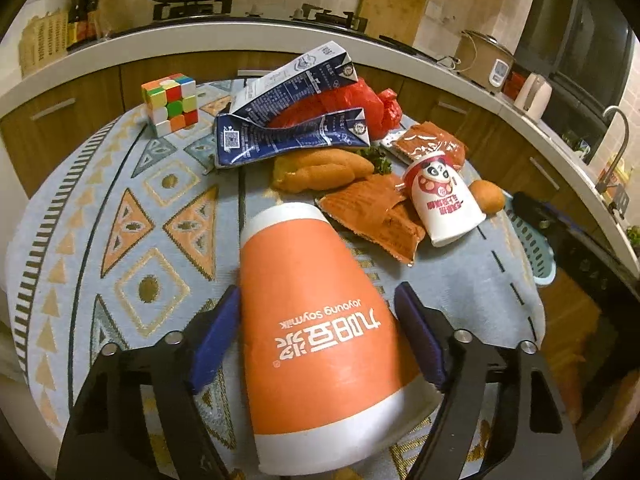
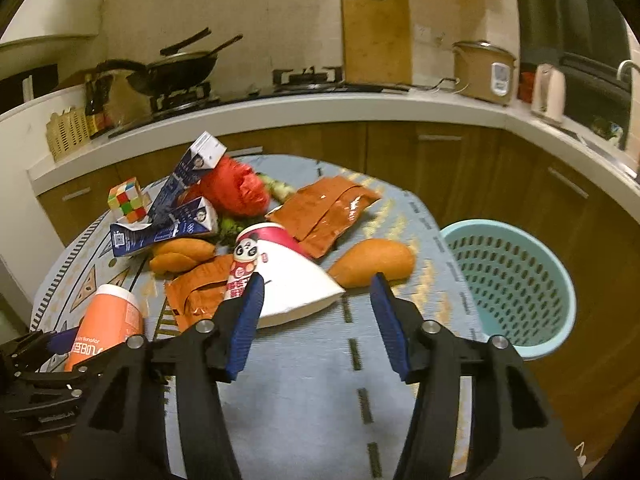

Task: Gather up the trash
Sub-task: 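Grasp the orange paper cup with the left tool while the right tool grasps the panda-print cup, then carry both cups over the blue basket and open both tools to drop them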

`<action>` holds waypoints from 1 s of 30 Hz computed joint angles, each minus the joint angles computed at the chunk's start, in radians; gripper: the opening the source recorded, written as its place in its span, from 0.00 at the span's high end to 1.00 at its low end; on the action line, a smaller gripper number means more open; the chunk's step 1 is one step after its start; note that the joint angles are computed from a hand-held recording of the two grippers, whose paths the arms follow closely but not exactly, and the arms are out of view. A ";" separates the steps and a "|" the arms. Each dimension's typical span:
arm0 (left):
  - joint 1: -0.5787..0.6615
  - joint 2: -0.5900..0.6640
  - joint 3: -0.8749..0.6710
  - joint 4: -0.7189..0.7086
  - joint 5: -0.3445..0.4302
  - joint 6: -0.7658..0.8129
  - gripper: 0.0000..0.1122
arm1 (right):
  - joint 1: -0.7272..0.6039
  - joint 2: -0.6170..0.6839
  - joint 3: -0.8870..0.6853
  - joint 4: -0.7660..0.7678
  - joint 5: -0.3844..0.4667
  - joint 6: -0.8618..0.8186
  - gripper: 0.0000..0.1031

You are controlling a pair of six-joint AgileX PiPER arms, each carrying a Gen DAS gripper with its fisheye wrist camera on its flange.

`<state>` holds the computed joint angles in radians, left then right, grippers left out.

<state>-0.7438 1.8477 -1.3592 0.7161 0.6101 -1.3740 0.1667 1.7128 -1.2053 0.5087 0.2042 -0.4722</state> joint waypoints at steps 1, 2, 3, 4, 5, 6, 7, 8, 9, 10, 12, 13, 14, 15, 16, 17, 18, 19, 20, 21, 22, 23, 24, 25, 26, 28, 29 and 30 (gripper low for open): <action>0.003 -0.001 0.001 0.000 -0.002 0.002 0.38 | -0.001 0.017 -0.025 -0.009 0.027 0.004 0.44; 0.005 -0.005 0.006 0.005 -0.006 0.000 0.39 | 0.003 0.038 -0.055 -0.034 0.054 0.027 0.37; 0.004 -0.002 0.001 0.004 -0.003 0.005 0.40 | 0.005 0.063 -0.089 -0.053 0.085 0.044 0.35; 0.003 -0.003 0.000 0.009 0.000 0.007 0.40 | 0.004 0.079 -0.115 -0.056 0.110 0.046 0.35; 0.001 -0.002 -0.002 0.012 0.005 0.012 0.41 | 0.005 0.107 -0.158 -0.068 0.145 0.056 0.33; 0.000 -0.001 -0.006 0.009 0.008 0.019 0.41 | 0.008 0.130 -0.195 -0.096 0.173 0.081 0.29; -0.001 -0.002 -0.007 0.008 0.009 0.024 0.41 | 0.011 0.152 -0.231 -0.117 0.201 0.100 0.25; -0.002 -0.005 -0.006 0.010 0.008 0.029 0.41 | 0.014 0.173 -0.267 -0.134 0.227 0.116 0.22; -0.003 -0.006 -0.006 0.014 0.009 0.029 0.41 | 0.016 0.192 -0.299 -0.146 0.244 0.129 0.21; -0.005 -0.009 -0.005 0.021 0.011 0.025 0.42 | 0.018 0.208 -0.326 -0.159 0.258 0.140 0.20; -0.004 -0.021 0.001 0.032 0.005 0.020 0.42 | 0.025 0.251 -0.398 -0.216 0.309 0.191 0.18; -0.004 -0.028 0.007 0.041 0.002 0.013 0.42 | 0.030 0.276 -0.438 -0.240 0.339 0.210 0.18; -0.004 -0.033 0.009 0.048 0.002 0.008 0.42 | 0.032 0.295 -0.467 -0.249 0.358 0.215 0.18; -0.004 -0.039 0.012 0.060 0.003 0.001 0.42 | 0.034 0.318 -0.504 -0.260 0.387 0.222 0.18; -0.004 -0.042 0.011 0.066 0.006 -0.002 0.42 | 0.042 0.344 -0.544 -0.294 0.417 0.248 0.18; -0.003 -0.047 0.013 0.071 0.006 -0.006 0.42 | 0.051 0.369 -0.581 -0.330 0.441 0.275 0.18; -0.002 -0.048 0.014 0.071 0.003 -0.006 0.42 | 0.054 0.382 -0.596 -0.339 0.448 0.278 0.18; 0.001 -0.050 0.015 0.071 -0.002 -0.007 0.42 | 0.057 0.395 -0.611 -0.342 0.455 0.275 0.18; 0.004 -0.050 0.016 0.071 -0.005 -0.007 0.42 | 0.063 0.402 -0.619 -0.354 0.455 0.282 0.18; 0.008 -0.051 0.016 0.067 -0.011 -0.006 0.42 | 0.066 0.405 -0.621 -0.370 0.455 0.291 0.18; 0.011 -0.053 0.019 0.066 -0.017 -0.006 0.42 | 0.073 0.408 -0.624 -0.387 0.457 0.303 0.20; 0.016 -0.054 0.022 0.064 -0.025 -0.003 0.42 | 0.078 0.411 -0.628 -0.398 0.462 0.305 0.27; 0.019 -0.058 0.028 0.069 -0.035 -0.010 0.42 | 0.080 0.416 -0.635 -0.403 0.471 0.309 0.27; 0.020 -0.063 0.035 0.082 -0.045 -0.028 0.42 | 0.080 0.415 -0.634 -0.405 0.470 0.311 0.27; 0.021 -0.066 0.037 0.092 -0.050 -0.039 0.42 | 0.077 0.407 -0.623 -0.394 0.464 0.303 0.28; 0.018 -0.073 0.041 0.115 -0.049 -0.059 0.42 | 0.068 0.388 -0.601 -0.342 0.456 0.272 0.29; 0.017 -0.076 0.039 0.124 -0.048 -0.063 0.42 | 0.063 0.378 -0.590 -0.316 0.451 0.258 0.29; 0.017 -0.078 0.036 0.126 -0.046 -0.061 0.42 | 0.057 0.354 -0.561 -0.290 0.433 0.241 0.29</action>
